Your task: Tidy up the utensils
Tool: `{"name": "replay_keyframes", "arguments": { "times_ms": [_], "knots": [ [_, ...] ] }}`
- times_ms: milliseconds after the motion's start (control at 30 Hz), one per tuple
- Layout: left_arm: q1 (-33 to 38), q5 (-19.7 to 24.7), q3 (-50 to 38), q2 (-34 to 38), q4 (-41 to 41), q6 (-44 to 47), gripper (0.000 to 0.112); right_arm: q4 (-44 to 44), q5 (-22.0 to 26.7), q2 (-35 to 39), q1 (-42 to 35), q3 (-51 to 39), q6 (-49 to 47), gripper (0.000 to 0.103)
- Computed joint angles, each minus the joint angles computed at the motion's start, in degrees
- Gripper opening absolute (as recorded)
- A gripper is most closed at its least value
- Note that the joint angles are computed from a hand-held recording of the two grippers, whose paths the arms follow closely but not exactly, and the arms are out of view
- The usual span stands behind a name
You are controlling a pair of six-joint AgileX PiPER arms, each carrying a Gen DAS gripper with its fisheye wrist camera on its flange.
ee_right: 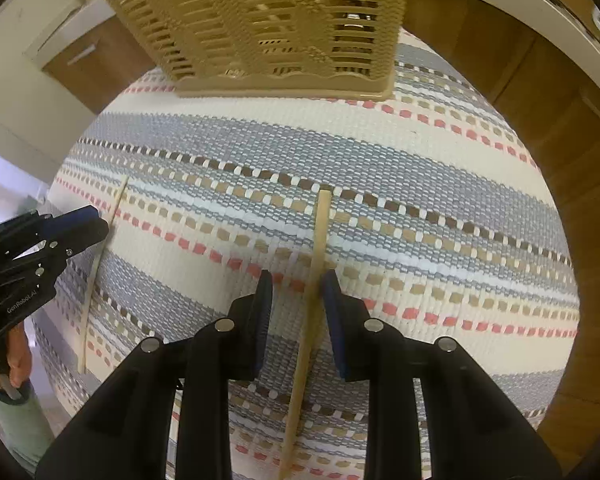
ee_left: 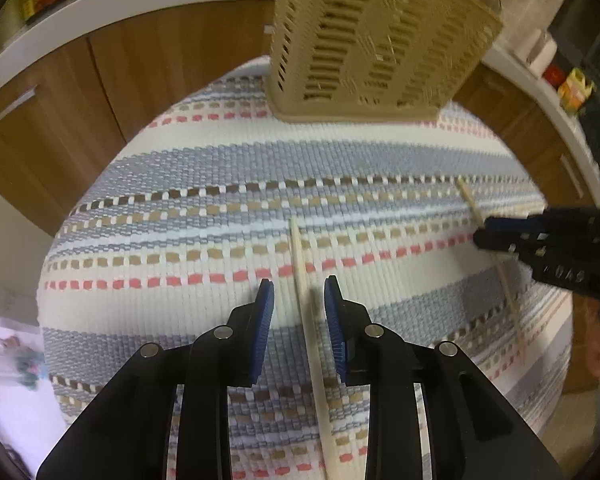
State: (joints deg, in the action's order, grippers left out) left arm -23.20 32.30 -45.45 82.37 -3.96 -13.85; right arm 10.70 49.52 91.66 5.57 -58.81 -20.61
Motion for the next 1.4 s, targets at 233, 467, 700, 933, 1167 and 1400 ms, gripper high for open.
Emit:
{"name": "replay_keyframes", "arguments": {
  "times_ms": [233, 467, 700, 933, 1167, 1400],
  "knots": [
    [-10.6, 8.6, -5.9, 4.4, 18.6, -17.2, 0.020, 0.4, -0.9, 1.2, -0.4, -0.6, -1.0, 0.005],
    [-9.1, 3.1, -2.7, 0.4, 16.1, -17.4, 0.004, 8.1, -1.4, -2.2, -4.1, 2.0, -10.4, 0.005],
    [-8.8, -2.1, 2.1, -14.1, 20.7, -25.9, 0.004, 19.8, 0.1, -12.1, -9.2, 5.3, -22.7, 0.005],
    [-10.9, -4.6, -2.3, -21.1, 33.6, -39.0, 0.004, 31.8, 5.5, -19.4, -15.3, 2.4, -32.1, 0.005],
    [-10.6, -7.9, -9.3, -20.6, 45.9, -52.1, 0.004, 38.2, 3.2, -21.6, -13.5, -2.6, -33.8, 0.005],
    [-11.7, -8.5, -14.6, -16.1, 65.3, -71.9, 0.004, 42.9, -3.6, -16.7, -10.3, -10.1, -34.1, 0.005]
  ]
}}
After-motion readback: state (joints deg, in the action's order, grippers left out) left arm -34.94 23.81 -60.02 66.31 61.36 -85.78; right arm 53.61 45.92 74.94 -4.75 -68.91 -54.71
